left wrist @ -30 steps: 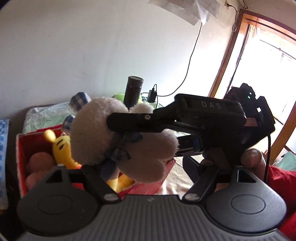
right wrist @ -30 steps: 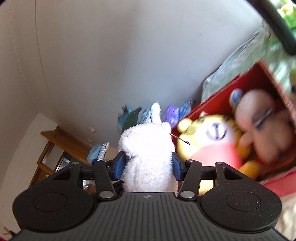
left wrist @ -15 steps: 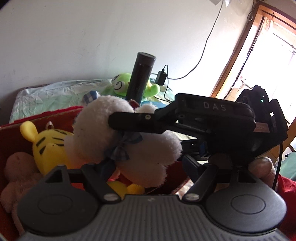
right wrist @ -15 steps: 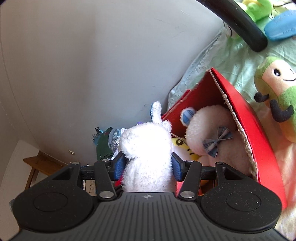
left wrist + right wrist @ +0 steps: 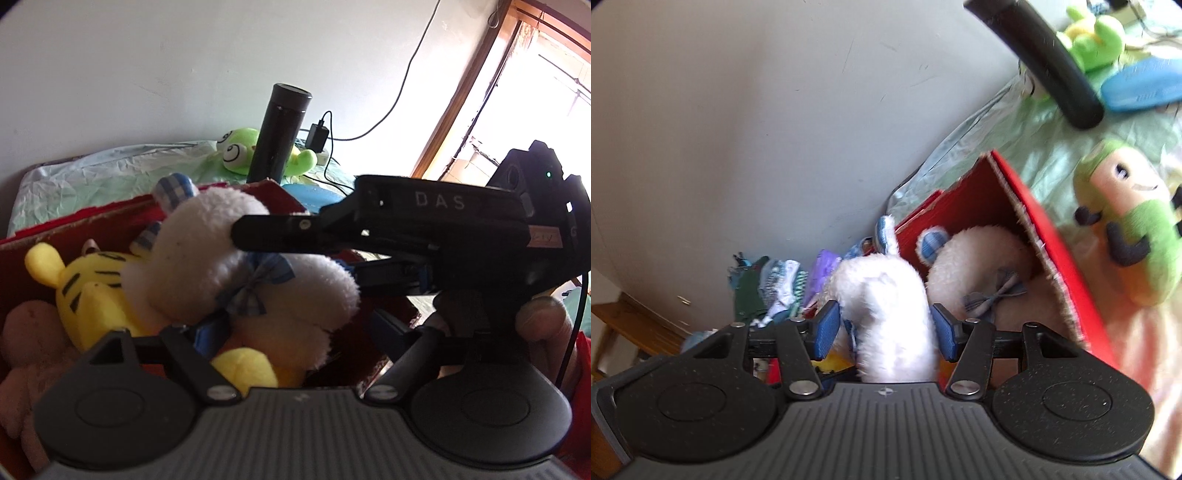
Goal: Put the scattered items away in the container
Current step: 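Lower the bunny into the red box and open both grippers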
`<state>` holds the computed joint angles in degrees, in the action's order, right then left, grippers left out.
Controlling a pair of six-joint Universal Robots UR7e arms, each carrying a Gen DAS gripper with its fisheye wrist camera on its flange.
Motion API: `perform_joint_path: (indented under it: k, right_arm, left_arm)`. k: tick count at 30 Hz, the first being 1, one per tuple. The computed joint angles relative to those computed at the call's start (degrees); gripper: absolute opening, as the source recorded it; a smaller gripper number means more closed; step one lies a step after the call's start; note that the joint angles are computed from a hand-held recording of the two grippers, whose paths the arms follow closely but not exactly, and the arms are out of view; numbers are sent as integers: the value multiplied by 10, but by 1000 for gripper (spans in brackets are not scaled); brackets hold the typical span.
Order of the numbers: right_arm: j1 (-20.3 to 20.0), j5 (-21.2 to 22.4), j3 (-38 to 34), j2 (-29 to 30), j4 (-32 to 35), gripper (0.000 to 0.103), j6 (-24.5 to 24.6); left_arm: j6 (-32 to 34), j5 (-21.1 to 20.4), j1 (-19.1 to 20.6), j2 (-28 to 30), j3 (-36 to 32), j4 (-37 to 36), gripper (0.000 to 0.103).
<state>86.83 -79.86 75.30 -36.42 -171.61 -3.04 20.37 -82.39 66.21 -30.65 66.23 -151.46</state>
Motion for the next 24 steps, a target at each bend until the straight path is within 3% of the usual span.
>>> perform_joint_path:
  k: [8,14,17,24]
  right_arm:
    - [20,-74,24,-8,-95,51,-61]
    - [22,-96,-17,16,-57,39,-65]
    - [29,-121,-18,14,-45,33,-92]
    - [37,-177,4,-10,-3,32,-100]
  left_arm:
    - [-6,-16,-1,-22,25,-38,94]
    - [-18,-11,3,-3,-7,-27,95]
    - [-15,-23,7,0,-13,-19,95]
    - [17,-43,6,-5,5,-16,99]
